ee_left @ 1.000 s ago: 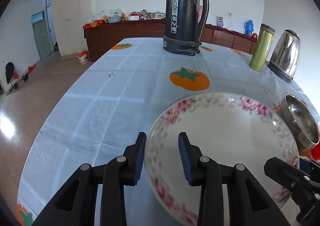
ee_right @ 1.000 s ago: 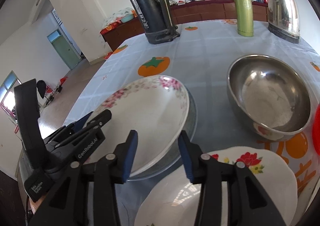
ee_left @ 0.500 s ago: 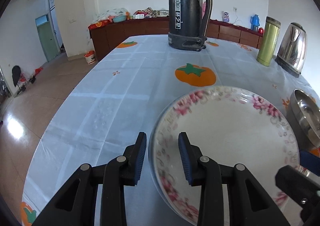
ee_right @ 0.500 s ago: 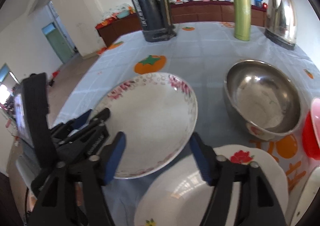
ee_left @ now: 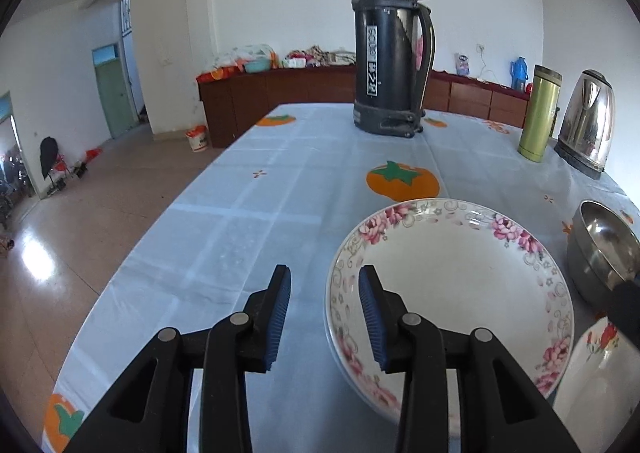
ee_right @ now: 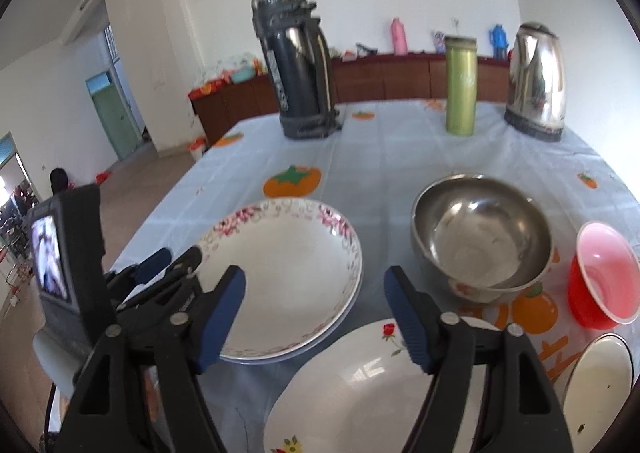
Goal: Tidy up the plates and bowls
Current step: 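Open the left tool and withdraw from the stacked plates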
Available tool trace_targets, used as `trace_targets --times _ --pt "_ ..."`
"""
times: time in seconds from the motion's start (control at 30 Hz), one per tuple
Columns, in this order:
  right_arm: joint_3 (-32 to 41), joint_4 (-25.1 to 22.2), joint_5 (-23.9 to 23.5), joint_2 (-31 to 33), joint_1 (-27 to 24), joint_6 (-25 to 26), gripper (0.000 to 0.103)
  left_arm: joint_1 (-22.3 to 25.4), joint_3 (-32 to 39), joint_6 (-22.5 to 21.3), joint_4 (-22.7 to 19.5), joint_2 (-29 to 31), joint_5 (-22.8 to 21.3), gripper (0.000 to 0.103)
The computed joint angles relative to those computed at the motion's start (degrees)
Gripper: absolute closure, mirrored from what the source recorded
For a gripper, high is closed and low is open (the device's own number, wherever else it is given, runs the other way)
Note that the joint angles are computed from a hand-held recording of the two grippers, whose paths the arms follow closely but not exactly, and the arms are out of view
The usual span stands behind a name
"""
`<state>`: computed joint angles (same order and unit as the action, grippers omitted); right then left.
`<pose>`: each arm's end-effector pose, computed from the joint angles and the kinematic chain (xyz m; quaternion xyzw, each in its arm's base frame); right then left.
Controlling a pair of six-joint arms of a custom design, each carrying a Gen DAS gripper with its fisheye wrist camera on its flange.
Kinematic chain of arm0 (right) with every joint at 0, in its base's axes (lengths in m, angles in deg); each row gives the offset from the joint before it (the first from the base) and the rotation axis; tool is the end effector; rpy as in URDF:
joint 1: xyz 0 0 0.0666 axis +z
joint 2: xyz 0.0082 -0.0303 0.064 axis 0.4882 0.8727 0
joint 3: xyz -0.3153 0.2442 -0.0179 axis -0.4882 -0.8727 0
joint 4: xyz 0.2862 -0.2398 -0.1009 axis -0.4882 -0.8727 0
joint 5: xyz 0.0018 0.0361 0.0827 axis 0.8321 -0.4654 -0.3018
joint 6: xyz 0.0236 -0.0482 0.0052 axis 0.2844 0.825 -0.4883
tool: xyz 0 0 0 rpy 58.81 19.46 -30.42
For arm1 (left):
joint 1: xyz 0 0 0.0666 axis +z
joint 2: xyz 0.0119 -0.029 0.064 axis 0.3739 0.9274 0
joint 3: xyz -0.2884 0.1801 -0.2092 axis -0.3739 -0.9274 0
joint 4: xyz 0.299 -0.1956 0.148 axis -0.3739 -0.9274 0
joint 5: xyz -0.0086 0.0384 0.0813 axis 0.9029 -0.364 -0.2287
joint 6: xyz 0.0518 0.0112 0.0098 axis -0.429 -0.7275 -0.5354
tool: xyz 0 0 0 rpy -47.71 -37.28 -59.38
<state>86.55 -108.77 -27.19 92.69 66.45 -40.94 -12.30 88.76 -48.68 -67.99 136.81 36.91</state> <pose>0.3725 0.2589 0.3153 0.1226 0.8782 0.0395 0.4605 0.4614 -0.3002 0.2824 0.0932 0.8884 -0.0268 0.4488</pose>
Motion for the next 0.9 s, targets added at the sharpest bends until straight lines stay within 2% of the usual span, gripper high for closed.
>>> trace_targets --times 0.13,0.27,0.33,0.4,0.43,0.57,0.7,0.8,0.9 --pt "-1.9 2.5 2.9 -1.7 0.7 0.0 0.024 -0.6 -2.0 1.4 0.9 -1.5 -0.4 0.061" --pt "-4.4 5.1 6.8 -3.8 2.0 0.1 0.021 -1.7 -3.9 1.8 2.0 -2.9 -2.6 0.060" --pt "-5.4 5.7 9.3 -4.4 2.9 0.2 0.018 -2.2 -4.8 1.3 3.0 -3.5 -3.6 0.057" --pt "-5.7 5.4 11.0 -4.4 3.3 0.5 0.017 -2.6 -5.6 1.1 4.1 -4.1 -4.8 0.046" --pt "-5.9 5.3 11.4 -4.5 3.4 0.5 0.017 -2.8 -6.0 1.2 4.7 -4.3 -5.4 0.044" --pt "-7.7 6.1 12.1 -5.6 3.8 0.0 0.017 -3.3 -7.4 1.6 5.9 -5.4 -6.3 0.043" --pt "-10.2 8.8 14.2 -7.7 4.7 0.1 0.017 -3.9 -8.6 2.1 6.8 -6.3 -7.3 0.043" --pt "-12.1 11.4 17.0 -9.1 5.6 0.5 0.017 -4.4 -9.3 2.1 7.5 -6.8 -8.4 0.035" --pt "-13.2 13.0 19.7 -9.8 6.6 1.1 0.016 -4.8 -10.4 1.8 9.2 -7.5 -9.6 0.033"
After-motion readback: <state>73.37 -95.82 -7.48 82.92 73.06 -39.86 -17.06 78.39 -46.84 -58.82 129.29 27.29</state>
